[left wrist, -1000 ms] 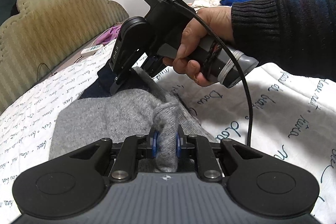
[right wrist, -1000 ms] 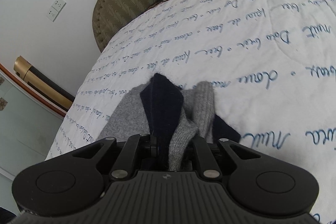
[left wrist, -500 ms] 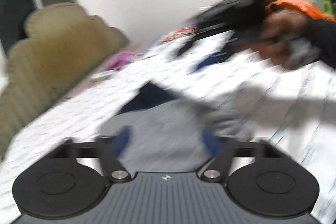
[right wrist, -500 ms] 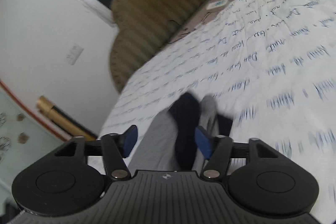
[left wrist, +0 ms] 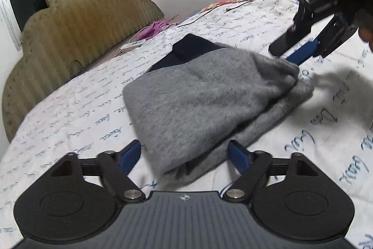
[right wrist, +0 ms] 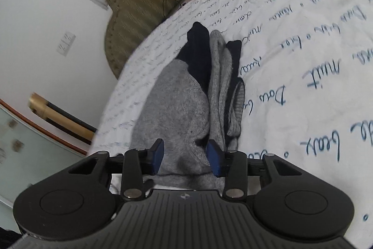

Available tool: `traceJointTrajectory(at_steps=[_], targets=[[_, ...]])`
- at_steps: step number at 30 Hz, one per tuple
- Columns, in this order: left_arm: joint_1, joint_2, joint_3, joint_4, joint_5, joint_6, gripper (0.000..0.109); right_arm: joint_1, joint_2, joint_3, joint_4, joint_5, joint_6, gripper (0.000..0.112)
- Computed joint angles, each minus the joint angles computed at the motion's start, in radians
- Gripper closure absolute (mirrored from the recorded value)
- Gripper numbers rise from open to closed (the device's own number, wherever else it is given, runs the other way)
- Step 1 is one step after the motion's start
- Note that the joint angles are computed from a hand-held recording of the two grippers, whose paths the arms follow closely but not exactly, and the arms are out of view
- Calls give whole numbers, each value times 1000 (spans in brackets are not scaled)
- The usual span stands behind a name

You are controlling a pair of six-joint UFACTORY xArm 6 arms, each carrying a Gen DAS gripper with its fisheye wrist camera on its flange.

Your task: Fold small clothes

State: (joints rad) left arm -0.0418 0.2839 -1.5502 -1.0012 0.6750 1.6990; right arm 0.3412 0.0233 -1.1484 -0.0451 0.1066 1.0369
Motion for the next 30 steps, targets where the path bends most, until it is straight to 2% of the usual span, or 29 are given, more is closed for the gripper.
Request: traceJointTrajectory(at_steps=[1,2,4,6,7,8,11,15,16,18,19,20,21,23,24,25,27,28,29,30], targets=[[-10,-23,41,8,-22,-14,53,-2,11,-28,-38,43,9,71],[-12,-31,56,23,-32,-40,63,-2,21,-53,-77,87,24,72],[-7,-16,37,57,-16,-105,77,1,33,-87,-106,153,-9,74],[-6,-10,30,61,-19,-118,85,8,57,-134,-100,239,-73,84],[-5,-7,29,54,-23,-113,90,11,74,-162,-79,292,-110,103],[1,-4,20,58,-12,-123,93,13,89,-188,-86,342,-119,106],[39,11,-38,98,74,-181,98,24,57,-154,-19,316,-165,106],[68,78,-146,197,163,-303,99,41,19,-107,17,300,-162,106],[59,85,-134,214,144,-304,99,40,25,-95,26,296,-158,107],[39,52,-55,159,61,-205,99,33,30,-48,46,206,-133,107],[40,39,-47,152,67,-184,98,31,29,-40,57,180,-122,103],[55,38,-64,145,115,-179,96,32,25,-40,81,177,-138,93],[80,44,-95,139,183,-174,95,31,15,-41,118,181,-172,89],[137,77,-202,144,343,-200,92,20,-12,-37,192,155,-230,63],[154,100,-260,143,398,-235,89,6,-30,-22,168,109,-209,57],[165,126,-322,130,434,-278,80,-13,-35,-25,110,72,-160,51],[152,158,-392,89,412,-345,61,-65,-6,-72,-8,39,-76,50],[131,165,-399,46,362,-349,42,-91,31,-125,-71,47,-44,50],[107,165,-388,7,300,-334,29,-114,79,-187,-105,55,-35,50],[75,162,-366,-30,228,-306,27,-133,137,-259,-110,64,-38,50]])
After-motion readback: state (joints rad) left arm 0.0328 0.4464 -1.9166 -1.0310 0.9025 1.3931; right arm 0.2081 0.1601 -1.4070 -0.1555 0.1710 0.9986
